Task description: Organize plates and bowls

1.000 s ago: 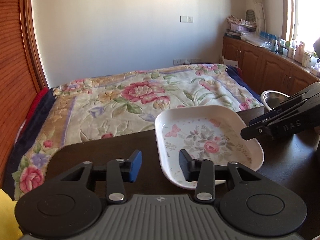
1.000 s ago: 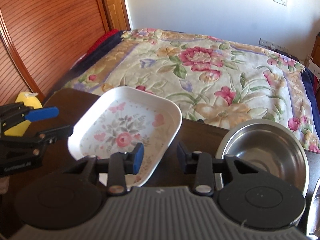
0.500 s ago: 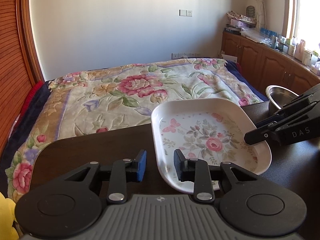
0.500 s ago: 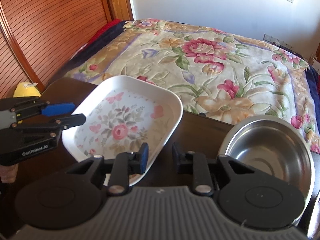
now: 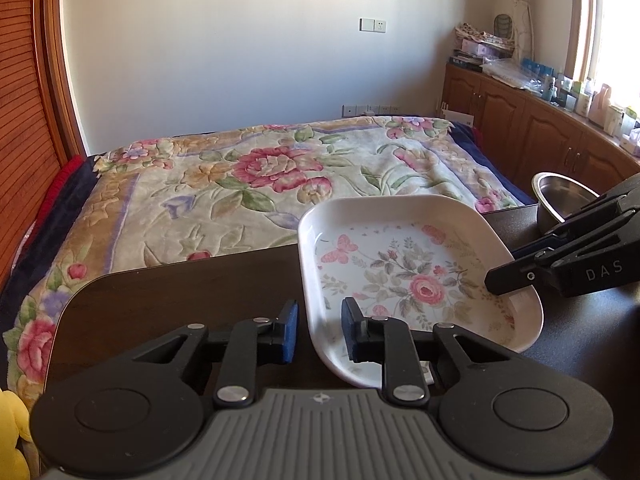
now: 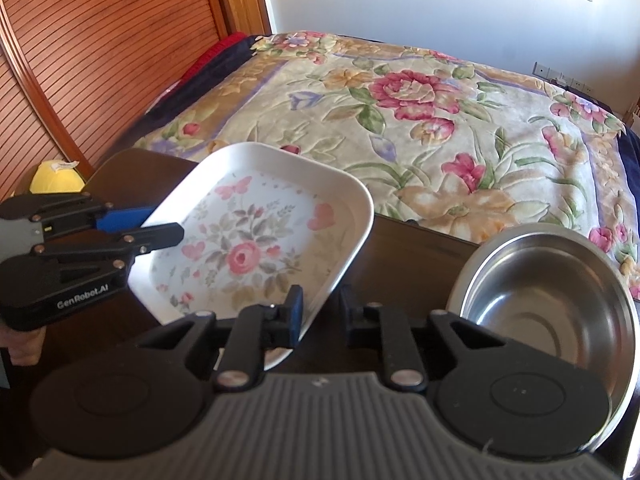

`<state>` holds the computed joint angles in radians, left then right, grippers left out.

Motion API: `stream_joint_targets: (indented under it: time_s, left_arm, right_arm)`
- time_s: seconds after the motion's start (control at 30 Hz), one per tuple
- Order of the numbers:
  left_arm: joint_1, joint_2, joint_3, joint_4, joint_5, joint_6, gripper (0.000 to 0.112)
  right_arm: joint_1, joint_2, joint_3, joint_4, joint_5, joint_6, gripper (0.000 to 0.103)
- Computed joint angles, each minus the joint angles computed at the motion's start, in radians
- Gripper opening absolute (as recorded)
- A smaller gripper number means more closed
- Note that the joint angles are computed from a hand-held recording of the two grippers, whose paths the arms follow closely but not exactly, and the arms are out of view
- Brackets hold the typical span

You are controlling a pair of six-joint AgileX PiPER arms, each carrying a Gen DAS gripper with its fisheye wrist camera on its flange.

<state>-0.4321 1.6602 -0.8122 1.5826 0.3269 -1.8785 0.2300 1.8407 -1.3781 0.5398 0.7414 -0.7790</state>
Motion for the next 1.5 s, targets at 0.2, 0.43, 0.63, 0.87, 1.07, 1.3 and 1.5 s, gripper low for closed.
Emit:
stream_joint_targets:
  time_s: [0.2, 0.43, 0.63, 0.87, 1.07, 1.3, 1.5]
  left_arm:
    - [-0.015, -0.015, 0.005, -0.067, 0.004, 0.046, 0.021]
    - [-0.046, -0.068, 0.031, -0.129, 0.025, 0.087, 0.021]
    - [-0.108, -0.129, 0.048, -0.199, 0.088, 0.148, 0.021]
    - [-0.206, -0.206, 0.067, -0.279, 0.185, 0.197, 0.021]
    - [-0.317, -0.271, 0.073, -0.329, 0.295, 0.217, 0.021]
    - [-0.446, -0.315, 0.073, -0.365, 0.406, 0.207, 0.021]
    - [-0.569, -0.325, 0.071, -0.394, 0.501, 0.182, 0.021]
  right_arm:
    - [0.004, -0.003, 0.005, 0.012, 0.005, -0.004, 0.02]
    - [-0.014, -0.025, 0.024, 0.055, 0.011, -0.026, 0.02]
    - [-0.04, -0.068, 0.067, 0.098, 0.012, -0.069, 0.02]
    - [-0.079, -0.127, 0.118, 0.158, 0.025, -0.133, 0.02]
    - [-0.116, -0.194, 0.166, 0.206, 0.05, -0.185, 0.02]
    - [-0.17, -0.269, 0.225, 0.253, 0.081, -0.243, 0.02]
    - [-0.22, -0.332, 0.281, 0.278, 0.106, -0.293, 0.02]
